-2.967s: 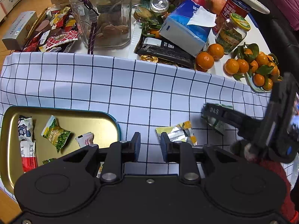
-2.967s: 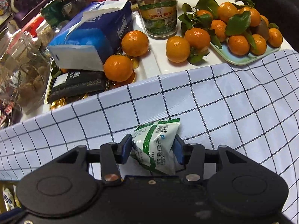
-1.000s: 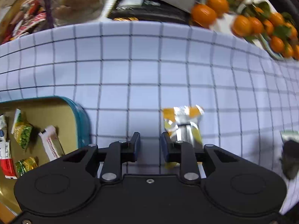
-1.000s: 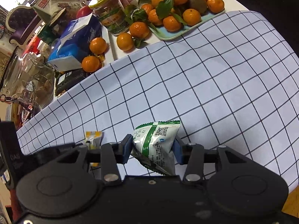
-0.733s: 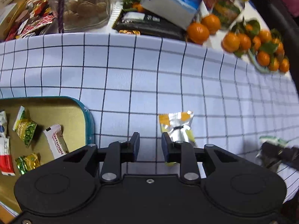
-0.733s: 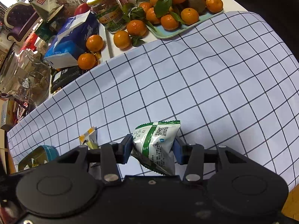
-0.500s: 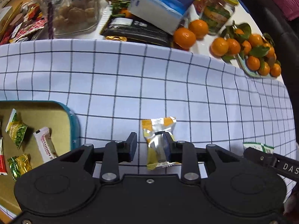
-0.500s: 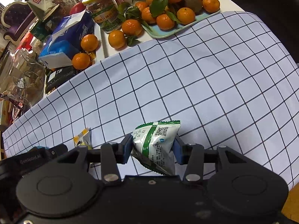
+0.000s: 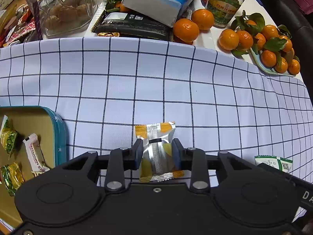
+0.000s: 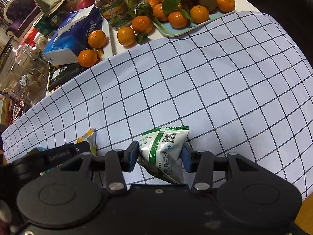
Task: Organize snacks
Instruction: 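Grasp the yellow-and-silver packet with the left gripper and lift it, then carry the yellow-silver packet with the left gripper while the right carries the pillow packet to the tray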
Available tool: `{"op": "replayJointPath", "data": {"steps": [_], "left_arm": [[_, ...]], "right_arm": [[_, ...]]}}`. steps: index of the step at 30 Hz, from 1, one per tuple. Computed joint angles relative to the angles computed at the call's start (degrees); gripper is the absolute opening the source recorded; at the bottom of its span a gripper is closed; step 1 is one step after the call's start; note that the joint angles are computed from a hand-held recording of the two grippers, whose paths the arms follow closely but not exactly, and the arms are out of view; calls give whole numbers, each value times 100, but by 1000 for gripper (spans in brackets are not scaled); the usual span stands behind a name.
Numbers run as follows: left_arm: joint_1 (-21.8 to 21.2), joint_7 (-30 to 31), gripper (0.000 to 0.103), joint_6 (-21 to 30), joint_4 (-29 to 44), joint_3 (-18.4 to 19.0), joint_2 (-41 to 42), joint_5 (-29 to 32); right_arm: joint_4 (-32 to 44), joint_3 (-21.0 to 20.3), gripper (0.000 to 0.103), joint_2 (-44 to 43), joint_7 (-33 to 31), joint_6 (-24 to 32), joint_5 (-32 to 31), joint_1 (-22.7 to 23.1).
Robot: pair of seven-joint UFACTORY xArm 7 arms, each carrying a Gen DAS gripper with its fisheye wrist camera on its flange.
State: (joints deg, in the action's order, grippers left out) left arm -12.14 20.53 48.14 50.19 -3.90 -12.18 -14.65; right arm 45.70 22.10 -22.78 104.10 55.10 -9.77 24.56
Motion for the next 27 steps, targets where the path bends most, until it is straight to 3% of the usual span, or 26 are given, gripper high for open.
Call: {"op": "replayJointPath", "data": {"steps": [7,27], "left_arm": [[-3,-209,52,-102,-72,-74,82,254],[-111,-449,54,-133,-42,-184,169,717]], "right_arm": [[-40,-2,48,-58,23,-15,41,9],[-53,-16,48,-46,-75,-81,123,27]]}}
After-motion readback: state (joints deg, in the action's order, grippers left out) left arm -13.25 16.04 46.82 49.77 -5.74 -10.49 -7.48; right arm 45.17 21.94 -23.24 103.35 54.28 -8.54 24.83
